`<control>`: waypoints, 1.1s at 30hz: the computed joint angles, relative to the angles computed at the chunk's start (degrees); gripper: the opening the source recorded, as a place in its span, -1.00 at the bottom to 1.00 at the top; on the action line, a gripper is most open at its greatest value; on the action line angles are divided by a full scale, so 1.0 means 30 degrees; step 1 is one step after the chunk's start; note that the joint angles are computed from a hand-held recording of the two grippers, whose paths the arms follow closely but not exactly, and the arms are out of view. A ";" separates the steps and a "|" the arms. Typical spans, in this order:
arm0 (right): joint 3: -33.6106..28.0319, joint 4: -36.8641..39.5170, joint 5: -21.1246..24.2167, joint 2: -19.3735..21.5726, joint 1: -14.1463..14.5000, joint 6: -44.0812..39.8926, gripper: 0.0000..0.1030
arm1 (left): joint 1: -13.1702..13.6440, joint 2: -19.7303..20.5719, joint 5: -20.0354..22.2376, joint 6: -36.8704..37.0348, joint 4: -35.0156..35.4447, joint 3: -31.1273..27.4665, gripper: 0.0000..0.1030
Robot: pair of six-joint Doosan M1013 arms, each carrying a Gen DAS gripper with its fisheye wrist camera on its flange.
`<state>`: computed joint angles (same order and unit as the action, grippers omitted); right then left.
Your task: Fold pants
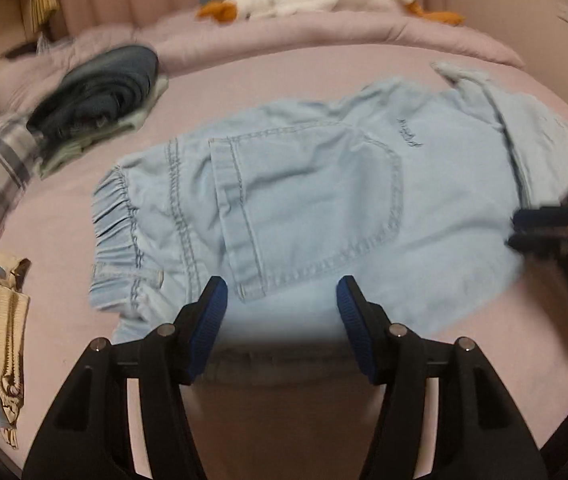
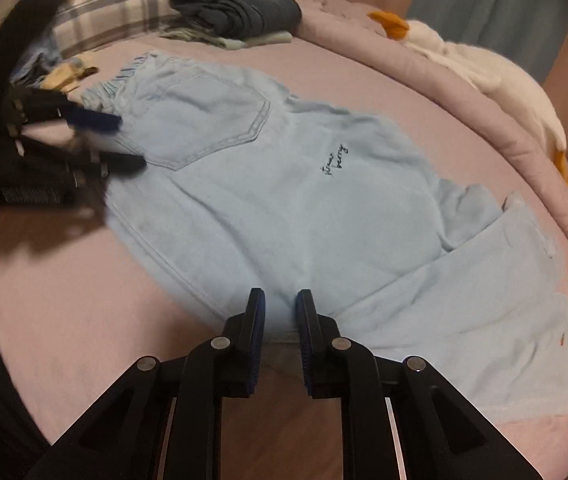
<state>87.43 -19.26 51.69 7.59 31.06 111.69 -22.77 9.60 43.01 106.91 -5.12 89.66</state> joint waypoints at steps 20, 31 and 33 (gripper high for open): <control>-0.5206 0.5417 0.4146 0.3054 -0.7751 0.6040 0.14 | -0.1275 0.2252 0.3577 0.4094 -0.9669 -0.3608 0.29; -0.4335 0.3742 0.3517 0.2146 -0.7871 0.6008 -0.95 | -0.3575 0.3461 0.3474 0.4850 -0.6162 -0.4982 -0.62; -0.2142 0.4464 -0.0063 -0.0045 -0.8129 0.6664 -0.95 | -0.3622 0.3434 0.3312 0.4499 -0.6168 -0.5070 -0.67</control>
